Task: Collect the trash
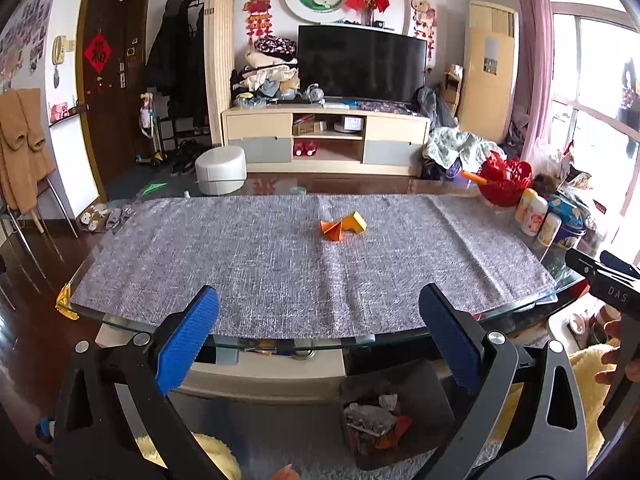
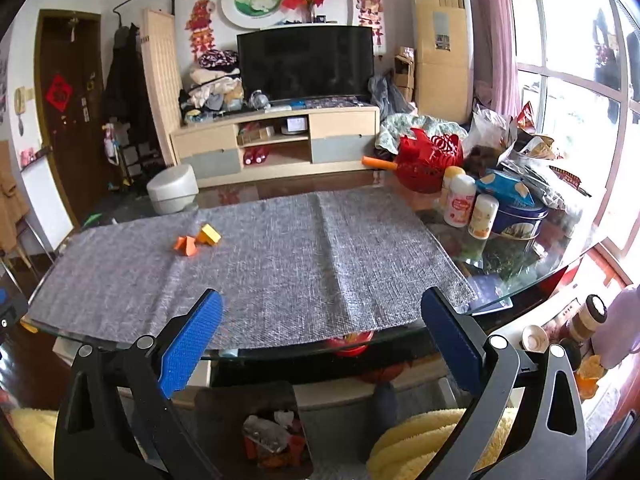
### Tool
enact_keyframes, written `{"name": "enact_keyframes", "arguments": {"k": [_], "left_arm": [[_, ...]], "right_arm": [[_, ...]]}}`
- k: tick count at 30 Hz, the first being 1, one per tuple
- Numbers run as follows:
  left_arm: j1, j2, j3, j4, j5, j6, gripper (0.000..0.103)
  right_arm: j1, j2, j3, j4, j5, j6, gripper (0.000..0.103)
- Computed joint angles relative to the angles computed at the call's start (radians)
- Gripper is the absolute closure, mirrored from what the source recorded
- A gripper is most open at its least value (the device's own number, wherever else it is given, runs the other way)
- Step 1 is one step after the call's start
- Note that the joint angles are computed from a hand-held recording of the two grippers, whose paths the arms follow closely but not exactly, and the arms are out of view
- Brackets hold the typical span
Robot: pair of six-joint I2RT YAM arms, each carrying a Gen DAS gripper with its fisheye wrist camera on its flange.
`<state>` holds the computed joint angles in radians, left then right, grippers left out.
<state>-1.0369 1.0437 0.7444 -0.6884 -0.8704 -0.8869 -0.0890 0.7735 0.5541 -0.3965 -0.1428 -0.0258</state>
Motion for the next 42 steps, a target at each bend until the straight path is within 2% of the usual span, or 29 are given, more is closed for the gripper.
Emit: {"name": "enact_keyframes", "arguments": {"k": [8, 17, 42], "left_arm": [[-0.038, 0.019, 0.016, -0.026, -0.044, -0.033, 0.008], [-0.043, 0.024, 0.012, -0.02, -0.049, -0.035, 0.008], [-0.042, -0.002, 0.011, -0.042, -0.05, -0.043, 0.008]], "right_arm": [[0.004, -0.061, -0.007, -0.033, -0.007, 0.003, 0.003], [0.026, -0.088, -0.008, -0.048, 0.001, 0.016, 0.003], [0.1, -0.077, 0.014, -0.054, 0.052, 0.046, 0.003]]}}
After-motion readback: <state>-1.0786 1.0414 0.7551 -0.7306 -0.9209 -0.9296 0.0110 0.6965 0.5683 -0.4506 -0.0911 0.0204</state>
